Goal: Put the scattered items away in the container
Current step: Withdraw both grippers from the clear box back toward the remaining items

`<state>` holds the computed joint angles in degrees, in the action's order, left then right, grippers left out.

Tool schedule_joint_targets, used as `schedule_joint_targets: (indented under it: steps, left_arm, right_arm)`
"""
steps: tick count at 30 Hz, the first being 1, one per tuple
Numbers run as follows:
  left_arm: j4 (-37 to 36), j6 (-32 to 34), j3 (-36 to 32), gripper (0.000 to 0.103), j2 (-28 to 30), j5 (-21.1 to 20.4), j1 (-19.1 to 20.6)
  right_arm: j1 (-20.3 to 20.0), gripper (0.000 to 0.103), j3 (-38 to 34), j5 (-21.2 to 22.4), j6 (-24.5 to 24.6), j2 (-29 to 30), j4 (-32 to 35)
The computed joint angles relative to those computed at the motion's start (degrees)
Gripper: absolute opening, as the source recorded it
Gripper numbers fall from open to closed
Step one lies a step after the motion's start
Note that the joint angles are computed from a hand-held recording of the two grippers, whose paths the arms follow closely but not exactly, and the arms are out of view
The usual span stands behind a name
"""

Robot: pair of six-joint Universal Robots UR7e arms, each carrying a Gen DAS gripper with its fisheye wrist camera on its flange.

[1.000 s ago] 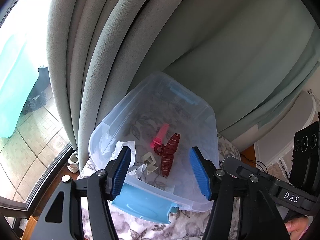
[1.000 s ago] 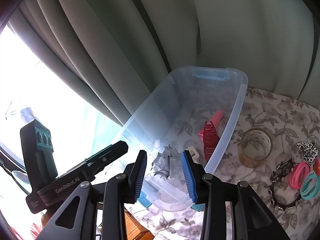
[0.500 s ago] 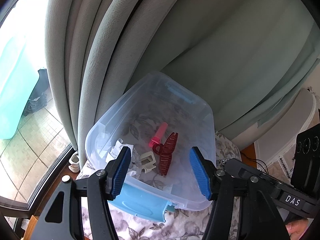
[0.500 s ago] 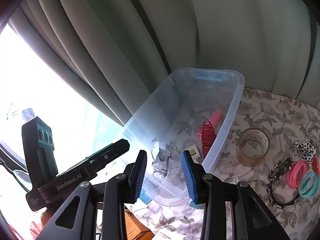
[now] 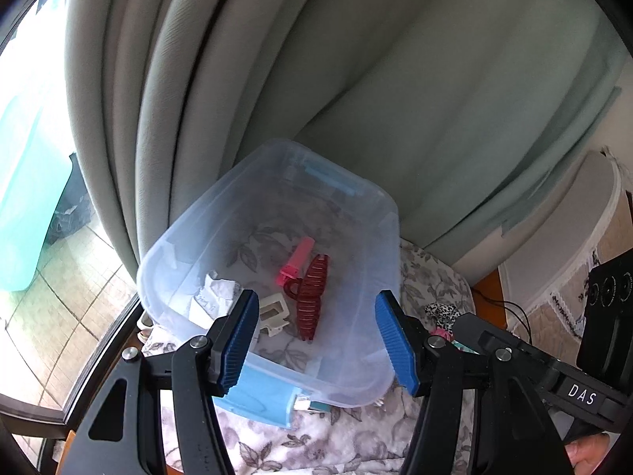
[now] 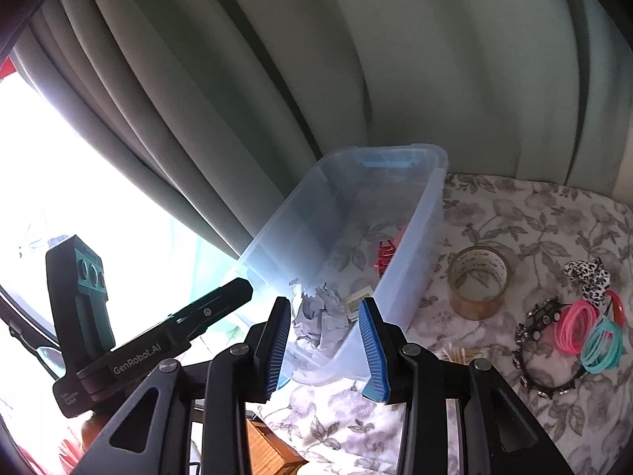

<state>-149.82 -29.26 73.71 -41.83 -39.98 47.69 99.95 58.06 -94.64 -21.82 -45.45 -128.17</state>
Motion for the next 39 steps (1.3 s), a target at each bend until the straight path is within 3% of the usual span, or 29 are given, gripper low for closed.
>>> schedule_joint_targets:
  steps: [15,25,35,39]
  left_arm:
    - [7.2,5.5,-10.6,0.062,8.2,-0.8,-3.9]
    - [14.2,6.3,-17.6,0.062,13.4,-3.1,-4.9]
    - [22.8,5.3,-24.9,0.062,18.7,-7.5,-4.0]
    - [25.6,4.6,-26.9,0.062,20.3,-8.8,-3.2]
  right_arm:
    - [-5.1,0.04,7.9,4.3,2.7,-9.1,-6.7]
    - [-10.4,0.04,12.4,4.7,6.0,-14.6,-11.8]
    - [-13.9,0.04,11.1,3.5,9.8,-15.1,-10.6]
    - [-14.6,0.042,9.6,1.1,11.4,-13.6,-9.4]
